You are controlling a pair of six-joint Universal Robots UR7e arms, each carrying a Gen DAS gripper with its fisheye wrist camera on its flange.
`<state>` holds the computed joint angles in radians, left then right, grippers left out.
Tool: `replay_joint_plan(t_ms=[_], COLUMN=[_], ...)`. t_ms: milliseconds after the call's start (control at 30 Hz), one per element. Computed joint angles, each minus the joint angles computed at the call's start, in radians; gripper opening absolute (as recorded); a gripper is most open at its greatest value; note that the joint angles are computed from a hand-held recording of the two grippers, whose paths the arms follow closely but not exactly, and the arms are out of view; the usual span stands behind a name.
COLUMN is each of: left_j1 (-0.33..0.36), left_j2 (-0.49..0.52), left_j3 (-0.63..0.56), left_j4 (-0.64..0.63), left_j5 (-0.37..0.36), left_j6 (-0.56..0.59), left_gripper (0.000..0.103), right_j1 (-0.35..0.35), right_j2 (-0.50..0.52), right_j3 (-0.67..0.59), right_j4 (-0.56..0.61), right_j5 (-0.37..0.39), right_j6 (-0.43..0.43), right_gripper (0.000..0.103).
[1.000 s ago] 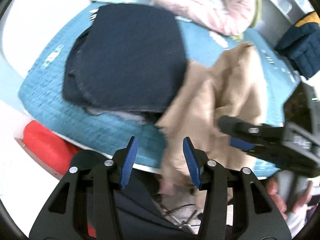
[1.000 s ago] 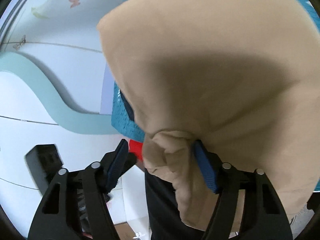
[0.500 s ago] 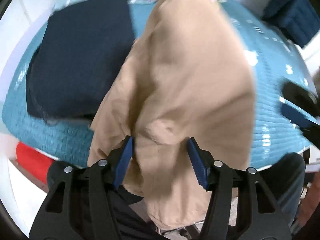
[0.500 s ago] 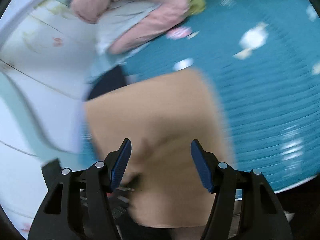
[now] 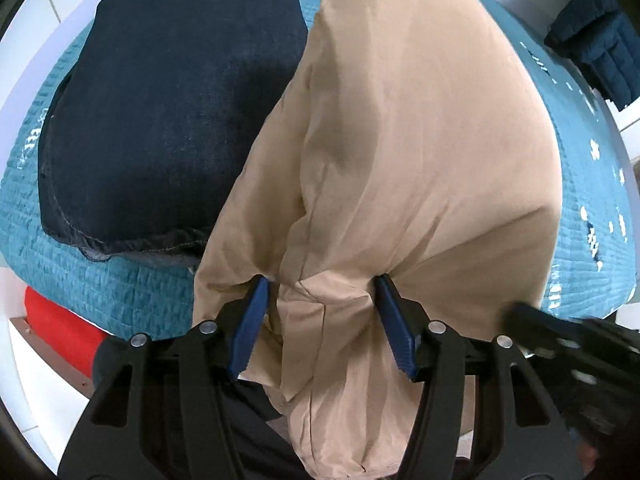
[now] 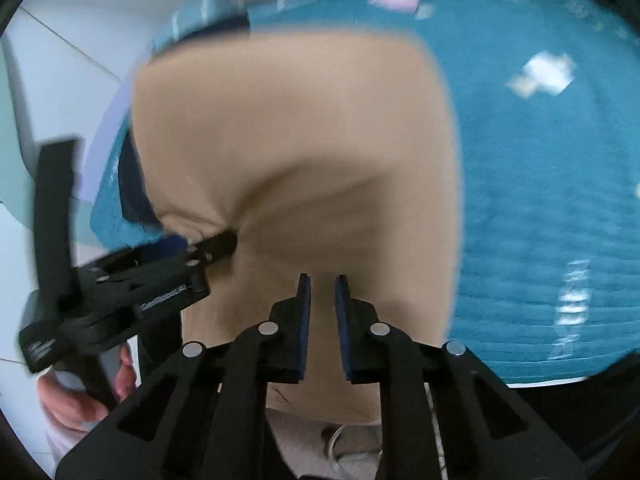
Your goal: Fold large clothes
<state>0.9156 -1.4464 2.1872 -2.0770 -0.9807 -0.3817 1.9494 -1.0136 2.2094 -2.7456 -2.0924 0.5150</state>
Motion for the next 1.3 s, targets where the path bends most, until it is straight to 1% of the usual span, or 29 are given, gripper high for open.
replay_joint_plan(t_ms=[33, 67, 100, 167, 200, 267, 367, 433, 500, 533, 600, 633, 733, 767, 833, 867, 900, 967, 1033, 1067, 1100, 1167, 1233, 1267, 1300], left_j1=[0.002, 0.002, 0.0, -0.008, -0.013, -0.015, -0.035, -0.068, -0.108, -0.116, -0.1, -0.089, -0.07, -0.048, -0.009, 0.014, 0.027, 0.076, 0.116, 0.144, 0.16, 0.169, 0.159, 0.151, 0.149], left_j2=[0.009, 0.023, 0.036, 0.046, 0.05, 0.054, 0.037, 0.017, 0.003, 0.001, 0.009, 0.023, 0.106, 0.139, 0.189, 0.21, 0.211, 0.251, 0.271, 0.294, 0.296, 0.302, 0.305, 0.311, 0.312], left_j3=[0.006, 0.012, 0.021, 0.032, 0.032, 0.017, -0.034, -0.045, -0.054, -0.066, -0.096, -0.114, -0.173, -0.202, -0.254, -0.274, -0.278, -0.318, -0.334, -0.346, -0.344, -0.324, -0.303, -0.293, -0.289], left_j4=[-0.01, -0.02, -0.037, -0.058, -0.053, -0.024, 0.087, 0.106, 0.095, 0.074, 0.009, -0.023, -0.069, -0.061, -0.024, -0.025, -0.018, -0.005, -0.007, -0.014, -0.02, -0.064, -0.097, -0.111, -0.119], left_j5=[0.011, 0.027, 0.045, 0.063, 0.067, 0.057, 0.01, 0.004, 0.021, 0.011, -0.057, -0.088, -0.078, -0.096, -0.111, -0.099, -0.094, -0.109, -0.126, -0.136, -0.142, -0.13, -0.094, -0.071, -0.064], left_j6=[0.002, 0.005, 0.008, 0.007, -0.001, -0.019, -0.068, -0.055, -0.025, -0.012, 0.023, 0.038, 0.054, 0.049, 0.038, 0.053, 0.057, 0.039, 0.035, 0.032, 0.035, 0.063, 0.093, 0.105, 0.107], left_gripper=[0.057, 0.058, 0.059, 0.06, 0.06, 0.06, 0.061, 0.061, 0.063, 0.068, 0.07, 0.07, 0.07, 0.07, 0.071, 0.072, 0.072, 0.076, 0.085, 0.088, 0.09, 0.09, 0.09, 0.091, 0.091], right_j1=[-0.017, -0.039, -0.043, -0.03, -0.028, -0.028, -0.01, 0.014, 0.044, 0.051, 0.052, 0.048, 0.018, 0.012, -0.003, -0.008, -0.026, -0.033, -0.055, -0.061, -0.069, -0.088, -0.103, -0.109, -0.119], right_j2=[0.027, 0.053, 0.061, 0.064, 0.064, 0.053, 0.008, -0.019, -0.044, -0.051, -0.06, -0.061, -0.062, -0.059, -0.075, -0.084, -0.096, -0.102, -0.082, -0.07, -0.051, -0.019, 0.018, 0.035, 0.052], right_j3=[0.001, 0.008, 0.006, -0.014, -0.015, 0.0, 0.009, 0.007, -0.013, -0.021, -0.045, -0.054, -0.095, -0.107, -0.104, -0.093, -0.09, -0.101, -0.118, -0.129, -0.146, -0.179, -0.214, -0.225, -0.229], right_j4=[-0.029, -0.085, -0.099, -0.058, -0.054, -0.079, -0.06, -0.076, -0.079, -0.083, -0.088, -0.079, -0.004, 0.021, 0.019, 0.007, 0.005, 0.04, 0.058, 0.065, 0.081, 0.118, 0.159, 0.167, 0.16], right_j5=[-0.007, 0.005, 0.009, -0.008, -0.01, 0.002, 0.016, -0.008, -0.065, -0.083, -0.127, -0.144, -0.173, -0.177, -0.13, -0.111, -0.099, -0.086, -0.064, -0.061, -0.061, -0.062, -0.077, -0.085, -0.09], right_j6=[-0.014, -0.035, -0.035, -0.028, -0.026, -0.015, 0.006, -0.004, -0.02, -0.027, -0.049, -0.045, -0.018, -0.007, -0.02, -0.031, -0.05, -0.04, -0.041, -0.048, -0.059, -0.051, -0.046, -0.055, -0.065], right_gripper=[0.004, 0.004, 0.003, 0.003, 0.003, 0.003, 0.004, 0.007, 0.007, 0.007, 0.007, 0.007, 0.007, 0.007, 0.007, 0.007, 0.007, 0.008, 0.008, 0.008, 0.008, 0.008, 0.008, 0.008, 0.007])
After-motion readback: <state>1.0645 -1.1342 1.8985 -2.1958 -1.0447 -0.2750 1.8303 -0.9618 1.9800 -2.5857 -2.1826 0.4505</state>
